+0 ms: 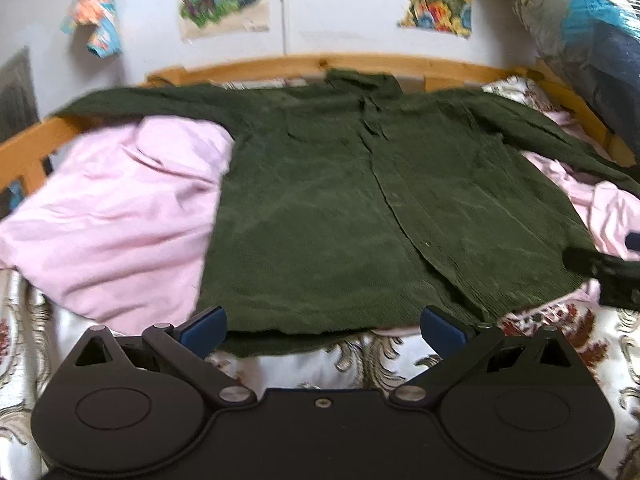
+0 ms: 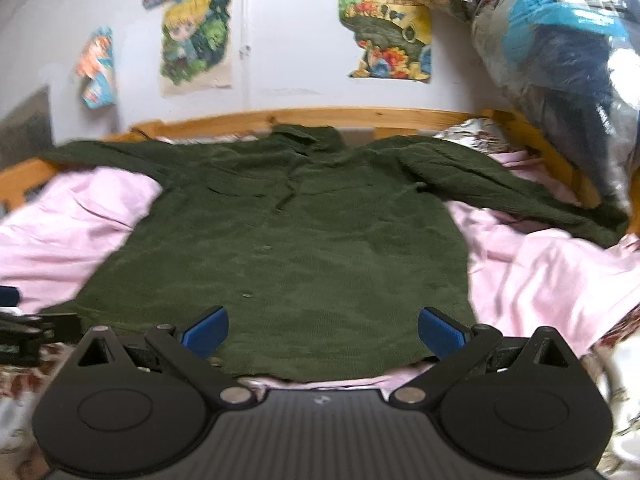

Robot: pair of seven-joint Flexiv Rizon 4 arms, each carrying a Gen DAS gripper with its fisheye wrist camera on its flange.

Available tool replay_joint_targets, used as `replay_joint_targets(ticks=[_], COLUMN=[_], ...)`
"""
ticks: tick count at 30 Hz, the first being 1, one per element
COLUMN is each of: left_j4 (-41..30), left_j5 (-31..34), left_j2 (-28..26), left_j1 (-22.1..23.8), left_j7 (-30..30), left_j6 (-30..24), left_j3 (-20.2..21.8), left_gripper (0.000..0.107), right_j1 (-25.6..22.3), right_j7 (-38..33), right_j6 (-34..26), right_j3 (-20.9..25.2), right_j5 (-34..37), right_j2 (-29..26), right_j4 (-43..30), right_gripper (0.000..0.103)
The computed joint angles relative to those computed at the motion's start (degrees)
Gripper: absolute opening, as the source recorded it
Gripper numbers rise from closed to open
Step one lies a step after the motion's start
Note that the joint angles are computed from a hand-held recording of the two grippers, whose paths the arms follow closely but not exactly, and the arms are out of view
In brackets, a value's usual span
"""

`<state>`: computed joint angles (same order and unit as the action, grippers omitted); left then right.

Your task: Fold large clothes

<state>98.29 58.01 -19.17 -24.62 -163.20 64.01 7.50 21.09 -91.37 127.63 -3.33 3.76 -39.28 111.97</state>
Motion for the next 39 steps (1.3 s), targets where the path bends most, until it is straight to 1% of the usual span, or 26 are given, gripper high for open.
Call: replay_joint_targets(ticks=[1, 2, 4, 5, 7, 10, 12, 14, 15, 16, 19, 20, 21, 23, 25, 28, 29, 30, 31, 32, 33, 34, 35, 36, 38, 39], left_j4=[0.16, 0.18, -0.24, -0.86, -2.94, -8.33, -13.02, -17.08, -18.82, -20.39, -24.31, -25.07, -25.71, -26.96, -29.48, -32.18, -32.79, -33.4, -33.49, -34.08, -34.53, -34.7, -34.76, -34.89, -34.46, -34.15], left_j5=[-2.75, -5.86, -12.66, -16.01, -21.58, -28.5, -32.01, -34.14, -34.78, -35.31, -37.01, -37.85, -38.69, -39.22, -39.63, -42.75, -44.2, -45.4, -46.2, -46.9, -47.41, -47.83, -48.17, -48.38, -48.45, -48.33], left_j2=[-0.11, -0.32, -0.85, -1.16, -2.02, -4.24, -6.31, -8.37, -9.46, -10.59, -14.62, -15.74, -16.93, -19.2, -22.06, -25.03, -25.86, -26.61, -27.01, -27.59, -28.04, -28.27, -28.39, -28.55, -28.25, -27.99], left_j1=[1.71, 3.44, 6.45, 7.75, 9.67, 11.22, 11.68, 11.54, 11.34, 11.05, 10.37, 10.18, 10.05, 9.14, 8.16, 8.44, 8.94, 9.16, 9.19, 9.11, 8.94, 8.81, 8.64, 8.44, 7.97, 7.67], left_j7=[3.09, 6.66, 14.2, 18.04, 24.29, 32.29, 37.78, 41.8, 43.33, 44.48, 45.99, 46.21, 46.36, 46.41, 47.15, 49.91, 51.18, 52.11, 52.69, 53.26, 53.63, 53.99, 54.31, 54.49, 54.58, 54.4], left_j6=[1.15, 2.4, 3.98, 3.92, 3.06, -1.55, -5.66, -8.24, -8.69, -8.66, -5.64, -4.49, -3.15, -0.64, -0.28, -2.21, -2.43, -2.58, -2.34, -2.42, -2.42, -2.28, -2.11, -1.87, -1.23, -0.99], left_j3=[-0.86, -1.64, -2.88, -3.5, -4.33, -4.95, -5.13, -4.7, -4.33, -3.89, -2.5, -2.11, -1.77, -0.38, 0.95, 0.12, -0.75, -1.22, -1.29, -1.26, -1.07, -0.94, -0.81, -0.58, 0.08, 0.54], left_gripper=[0.102, 0.102, 0.102, 0.102, 0.102, 0.102, 0.102, 0.102, 0.102, 0.102, 0.102, 0.102, 0.102, 0.102, 0.102, 0.102, 0.102, 0.102, 0.102, 0.102, 0.102, 0.102, 0.102, 0.102, 0.102, 0.102], right_j1=[0.86, 0.24, -2.82, -3.35, -2.68, -3.07, -4.11, -6.04, -6.96, -7.02, -4.12, -2.99, -2.66, -3.78, -4.44, -4.07, -4.64, -5.41, -5.63, -6.24, -6.95, -7.85, -8.25, -7.65, -6.79, -6.46], right_j7=[-0.31, 0.21, 2.65, 3.58, 4.35, 5.83, 8.78, 13.34, 15.53, 17.46, 23.37, 25.62, 27.82, 31.76, 35.79, 41.89, 43.66, 45.41, 47.12, 48.64, 49.25, 49.08, 48.87, 49.86, 50.58, 50.66], right_j6=[-1.39, -2.02, -1.96, -1.81, -2.38, -4.94, -9.18, -13.2, -14.4, -15.03, -17.58, -18.87, -20.73, -24.62, -27.38, -31.97, -33.28, -34.52, -35.5, -36.68, -37.54, -38.24, -38.35, -38.28, -34.71, -33.0], right_j3=[-1.1, -0.89, 0.76, 0.52, -2.05, -5.68, -7.53, -8.27, -8.68, -10.16, -19.4, -22.94, -25.35, -27.32, -29.76, -35.7, -36.59, -37.16, -37.92, -38.17, -37.52, -36.07, -35.03, -35.85, -36.78, -37.06], right_j5=[0.86, 0.5, -1.34, -1.03, 1.59, 4.71, 6.73, 7.68, 7.87, 8.71, 13.83, 15.58, 16.32, 15.82, 15.24, 13.76, 13.0, 12.27, 11.67, 10.9, 9.94, 8.75, 7.77, 7.12, 6.1, 5.45], right_j2=[0.34, 0.6, 0.35, 0.2, -0.38, -2.7, -4.16, -5.8, -6.83, -8.29, -13.2, -15.28, -17.14, -19.82, -22.7, -26.92, -28.11, -29.22, -29.97, -30.76, -30.98, -30.9, -30.7, -30.75, -31.06, -31.13], right_j4=[-0.73, -1.49, -3.74, -5.01, -8.04, -13.82, -17.82, -21.67, -23.44, -25.27, -30.25, -32.0, -34.0, -37.93, -41.83, -46.62, -48.57, -50.61, -51.74, -53.34, -54.33, -55.13, -55.18, -54.4, -52.56, -51.68], right_gripper=[0.103, 0.103, 0.103, 0.103, 0.103, 0.103, 0.103, 0.103, 0.103, 0.103, 0.103, 0.103, 0.103, 0.103, 0.102, 0.093, 0.089, 0.082, 0.079, 0.07, 0.057, 0.049, 0.036, 0.027, 0.015, 0.012])
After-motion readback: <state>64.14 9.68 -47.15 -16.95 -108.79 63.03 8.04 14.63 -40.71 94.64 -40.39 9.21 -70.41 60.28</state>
